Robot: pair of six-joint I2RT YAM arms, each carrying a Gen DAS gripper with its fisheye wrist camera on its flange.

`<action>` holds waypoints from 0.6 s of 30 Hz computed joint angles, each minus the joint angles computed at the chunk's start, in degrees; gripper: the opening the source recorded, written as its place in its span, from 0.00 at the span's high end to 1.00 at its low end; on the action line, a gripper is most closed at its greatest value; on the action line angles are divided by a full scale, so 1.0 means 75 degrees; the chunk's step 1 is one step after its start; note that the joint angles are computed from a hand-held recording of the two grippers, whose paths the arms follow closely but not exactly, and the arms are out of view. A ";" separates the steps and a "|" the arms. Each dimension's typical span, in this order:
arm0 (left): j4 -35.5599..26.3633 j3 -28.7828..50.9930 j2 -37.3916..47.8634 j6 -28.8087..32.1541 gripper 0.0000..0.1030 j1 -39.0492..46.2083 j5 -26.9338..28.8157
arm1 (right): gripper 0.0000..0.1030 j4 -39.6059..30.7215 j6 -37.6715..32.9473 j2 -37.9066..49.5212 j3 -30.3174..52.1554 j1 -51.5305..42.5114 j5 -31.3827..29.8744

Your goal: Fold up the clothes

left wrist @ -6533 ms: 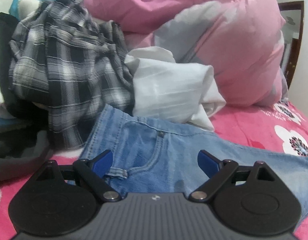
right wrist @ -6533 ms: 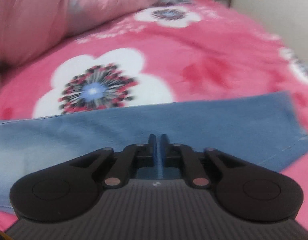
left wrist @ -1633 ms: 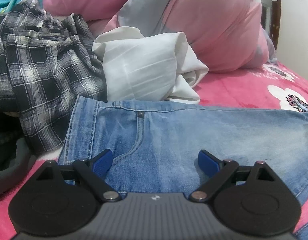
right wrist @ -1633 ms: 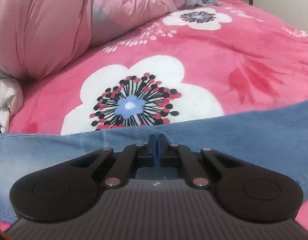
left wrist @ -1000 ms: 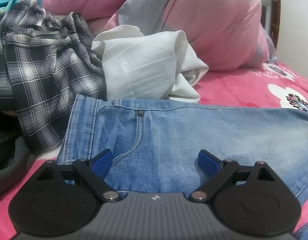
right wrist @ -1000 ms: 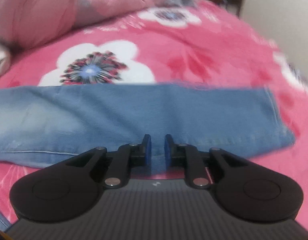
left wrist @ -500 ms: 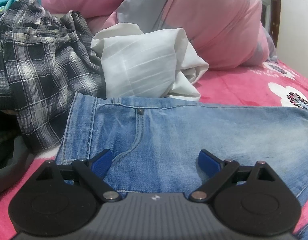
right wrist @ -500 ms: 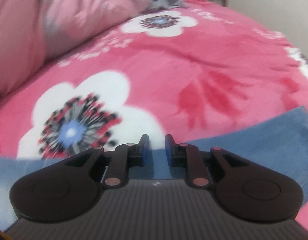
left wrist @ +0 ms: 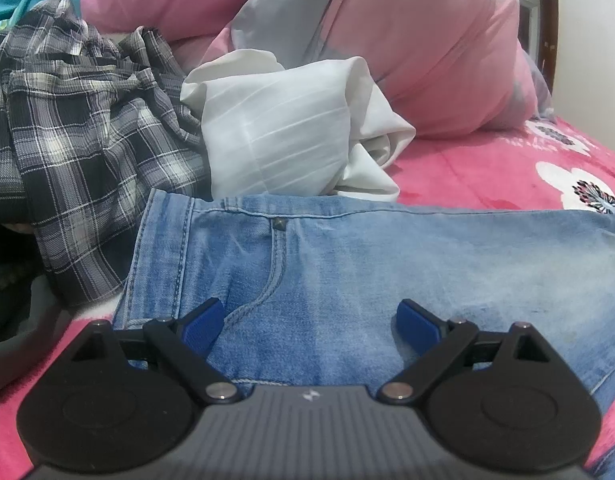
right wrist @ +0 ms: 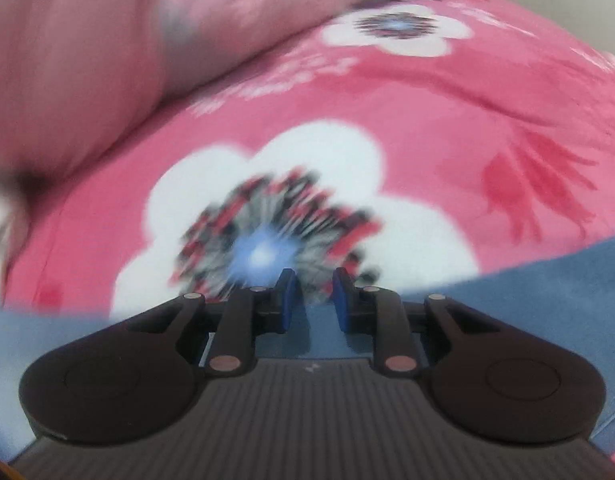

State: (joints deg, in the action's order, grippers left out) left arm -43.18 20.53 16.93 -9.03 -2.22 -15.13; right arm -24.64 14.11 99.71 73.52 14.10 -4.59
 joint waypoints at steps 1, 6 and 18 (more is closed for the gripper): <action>-0.0003 0.0006 0.0004 -0.0007 0.08 0.0004 0.0010 | 0.79 -0.0019 -0.0022 -0.0273 -0.0202 -0.0067 -0.0217; 0.0034 -0.0008 0.0150 -0.0143 0.08 -0.0430 -0.0451 | 0.79 -0.0504 -0.0904 -0.1666 -0.1411 0.0155 -0.1040; 0.0046 -0.0091 0.0089 -0.0222 0.08 -0.0664 -0.0707 | 0.78 0.0241 -0.0073 -0.0839 -0.0836 -0.0874 -0.1151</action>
State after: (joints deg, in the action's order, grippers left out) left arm -42.83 19.85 17.60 -10.70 -7.20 -20.44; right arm -22.84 13.56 93.42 67.25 7.55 -13.22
